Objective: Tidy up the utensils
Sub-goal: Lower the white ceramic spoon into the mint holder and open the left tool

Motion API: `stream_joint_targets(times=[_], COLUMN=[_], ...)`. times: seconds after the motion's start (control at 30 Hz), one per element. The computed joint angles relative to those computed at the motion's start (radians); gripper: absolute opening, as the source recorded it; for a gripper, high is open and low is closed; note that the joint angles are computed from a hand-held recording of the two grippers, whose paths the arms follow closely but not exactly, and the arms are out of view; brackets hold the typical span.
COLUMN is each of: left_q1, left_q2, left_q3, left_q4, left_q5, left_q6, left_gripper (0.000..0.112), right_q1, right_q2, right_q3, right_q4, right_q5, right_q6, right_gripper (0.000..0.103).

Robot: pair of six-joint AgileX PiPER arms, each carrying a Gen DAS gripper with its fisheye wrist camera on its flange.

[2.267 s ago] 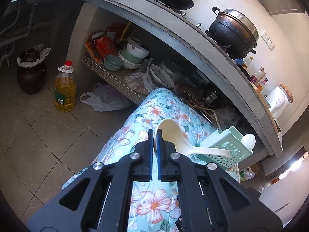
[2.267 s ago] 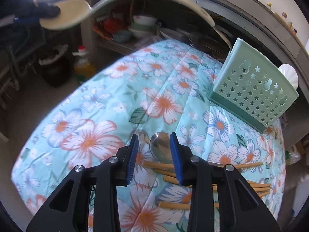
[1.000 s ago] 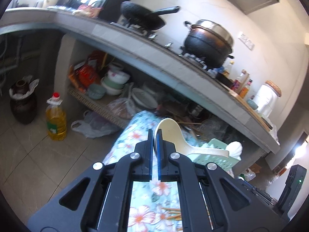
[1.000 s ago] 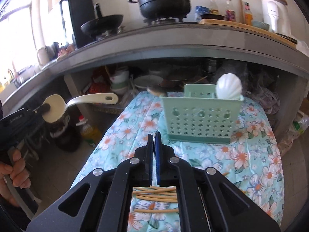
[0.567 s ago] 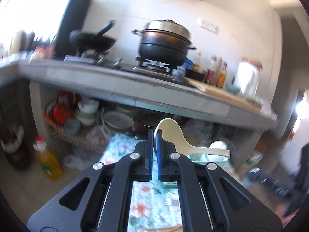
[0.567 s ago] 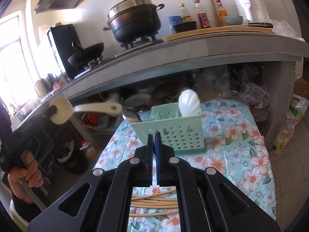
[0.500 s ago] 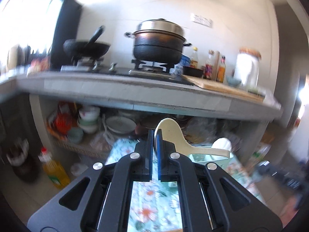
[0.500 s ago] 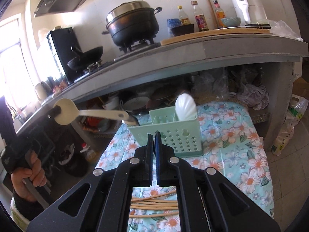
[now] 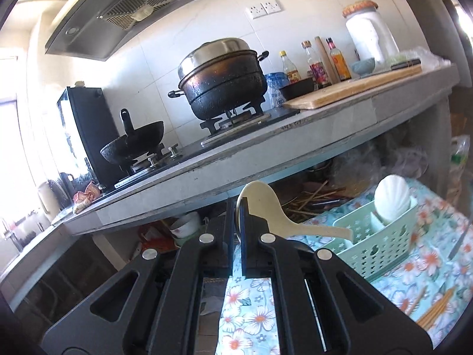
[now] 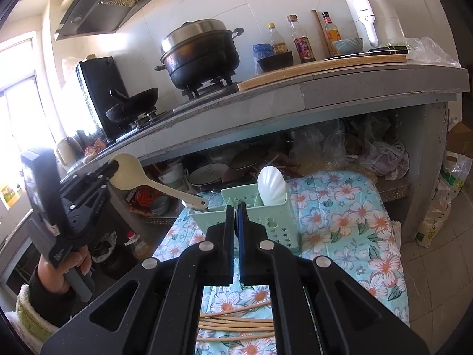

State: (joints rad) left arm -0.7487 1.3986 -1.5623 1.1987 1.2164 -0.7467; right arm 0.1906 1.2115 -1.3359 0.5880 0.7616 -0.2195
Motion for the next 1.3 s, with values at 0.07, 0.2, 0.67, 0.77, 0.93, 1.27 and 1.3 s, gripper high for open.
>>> stream_joint_targets(times=[0.07,0.2,0.67,0.77,0.93,1.27,1.3], left_q1=[0.026,0.074,0.409,0.439,0.446,0.352,0.339], left_q2=[0.04,0.105,-0.015,-0.069,-0.173,-0.405,-0.421], left_q3=[-0.02,-0.061,0.007,0.062,0.16,0.4,0.416], left_q4=[-0.016,-0.087,-0.807,-0.849,-0.847,-0.681,-0.658], left_q5=[-0.005,-0.027,-0.41,-0.448,-0.463,-0.395,-0.382], left_q6=[0.037,0.097,0.18,0.155,0.083,-0.125,-0.146], left_gripper=[0.002,0.002,0.033,0.038,0.052,0.059,0.059], right_q1=[-0.012,-0.028,-0.079,-0.102,-0.145,-0.07,-0.06], right_q2=[-0.001,-0.007,0.023,0.05,0.126,0.365,0.385], right_q3=[0.003,0.006,-0.03,-0.069,-0.2,-0.577,-0.605], right_q4=[0.018,0.038,0.118,0.19,0.347,0.308,0.29], right_q5=[0.004,0.011,0.053,0.093,0.191,0.225,0.224], right_q6=[-0.014,-0.035,-0.096,-0.14,-0.215,-0.123,-0.11], right_gripper=[0.002,0.002,0.002,0.002,0.002,0.002,0.002])
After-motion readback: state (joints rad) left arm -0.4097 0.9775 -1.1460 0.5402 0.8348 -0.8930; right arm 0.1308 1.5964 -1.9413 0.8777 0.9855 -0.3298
